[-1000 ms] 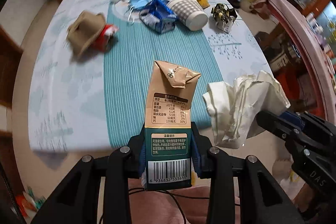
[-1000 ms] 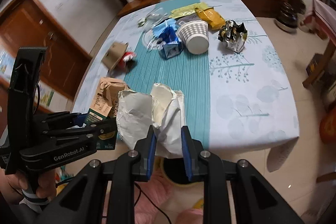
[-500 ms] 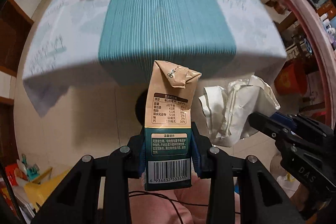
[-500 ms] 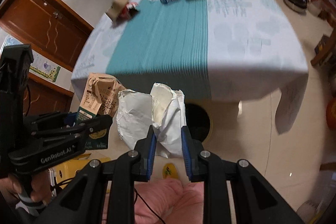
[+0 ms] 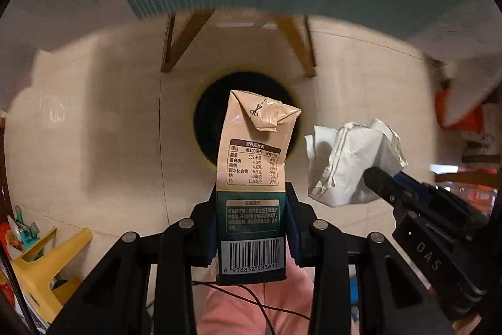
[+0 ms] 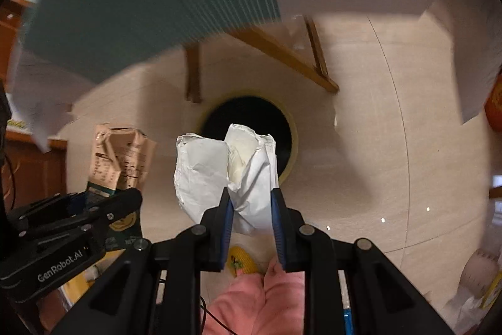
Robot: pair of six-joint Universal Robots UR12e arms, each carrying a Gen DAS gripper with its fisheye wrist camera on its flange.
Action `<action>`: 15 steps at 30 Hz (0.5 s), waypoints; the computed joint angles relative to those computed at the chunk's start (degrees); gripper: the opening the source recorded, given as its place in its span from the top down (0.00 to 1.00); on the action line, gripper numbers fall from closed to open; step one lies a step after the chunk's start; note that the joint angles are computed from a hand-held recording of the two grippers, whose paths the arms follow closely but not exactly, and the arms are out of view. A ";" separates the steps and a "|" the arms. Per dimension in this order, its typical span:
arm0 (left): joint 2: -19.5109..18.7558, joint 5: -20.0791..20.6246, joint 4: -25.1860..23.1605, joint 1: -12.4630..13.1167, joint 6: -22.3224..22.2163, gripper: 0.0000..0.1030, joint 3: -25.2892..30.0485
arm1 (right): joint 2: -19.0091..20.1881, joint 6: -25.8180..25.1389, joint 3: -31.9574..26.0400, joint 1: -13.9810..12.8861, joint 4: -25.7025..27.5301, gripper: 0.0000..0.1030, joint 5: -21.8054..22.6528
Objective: Collect trash
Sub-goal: 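Lower both grippers over the black bin and open them, dropping tissue and carton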
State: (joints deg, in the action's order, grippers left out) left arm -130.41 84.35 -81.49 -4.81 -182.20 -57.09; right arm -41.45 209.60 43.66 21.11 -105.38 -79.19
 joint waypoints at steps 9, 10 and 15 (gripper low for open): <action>-5.22 0.89 8.14 0.43 -0.80 0.53 -1.76 | 7.21 3.38 -2.60 0.93 -4.88 0.75 -2.90; -5.69 1.56 8.96 0.39 -0.47 0.48 -1.67 | 7.94 3.99 -3.13 0.95 -5.26 0.74 -3.00; -6.60 4.30 13.37 0.82 -1.52 0.22 -2.27 | 9.40 8.01 -2.98 0.70 -9.15 0.55 -2.70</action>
